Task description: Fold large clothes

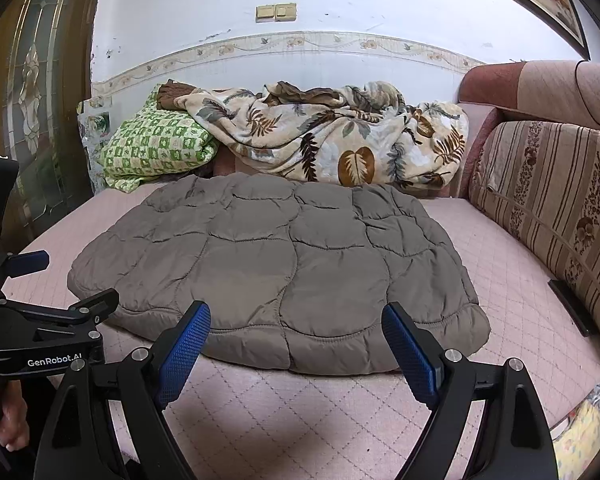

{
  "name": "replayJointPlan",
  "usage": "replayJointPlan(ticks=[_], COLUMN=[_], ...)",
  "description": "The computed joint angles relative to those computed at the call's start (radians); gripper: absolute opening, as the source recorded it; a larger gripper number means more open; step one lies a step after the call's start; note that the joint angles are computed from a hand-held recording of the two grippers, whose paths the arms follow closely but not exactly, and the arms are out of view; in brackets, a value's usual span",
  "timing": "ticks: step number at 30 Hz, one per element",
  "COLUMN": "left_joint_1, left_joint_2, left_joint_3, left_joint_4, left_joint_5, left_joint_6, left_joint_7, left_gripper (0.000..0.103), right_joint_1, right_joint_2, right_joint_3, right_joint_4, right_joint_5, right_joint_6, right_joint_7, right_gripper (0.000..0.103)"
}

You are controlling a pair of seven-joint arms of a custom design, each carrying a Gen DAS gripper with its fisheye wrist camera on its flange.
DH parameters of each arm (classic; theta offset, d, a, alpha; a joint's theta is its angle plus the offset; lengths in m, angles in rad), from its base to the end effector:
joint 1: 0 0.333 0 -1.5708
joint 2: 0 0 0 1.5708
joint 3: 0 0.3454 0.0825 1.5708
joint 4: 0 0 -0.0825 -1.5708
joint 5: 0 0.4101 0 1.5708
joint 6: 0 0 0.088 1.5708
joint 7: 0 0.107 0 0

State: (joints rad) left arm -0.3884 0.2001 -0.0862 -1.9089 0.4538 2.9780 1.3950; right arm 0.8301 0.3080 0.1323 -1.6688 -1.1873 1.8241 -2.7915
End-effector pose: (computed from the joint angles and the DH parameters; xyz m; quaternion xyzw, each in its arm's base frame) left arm 0.5917 -0.3335 0.5088 -0.3795 0.8197 -0.3160 0.2901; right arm 0.4604 0.5112 0.4773 -0.4231 0.7446 -0.4429 0.2652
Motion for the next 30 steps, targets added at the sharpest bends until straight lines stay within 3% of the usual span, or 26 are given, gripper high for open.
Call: replayJointPlan(ticks=[30], left_joint_1=[0.001], left_joint_2=[0.002], left_joint_3=[0.001], left_joint_4=[0.003], left_joint_5=[-0.003], left_joint_6=[-0.005], left_joint_7=[0.002], left_gripper=[0.101], right_joint_1=[-0.004], right_joint_2=[-0.005], right_joint_3=[0.003], right_joint_4=[-0.008], right_joint_5=[0.011], right_joint_6=[0.001], right_joint_7=[0.005], right_gripper=[0.091])
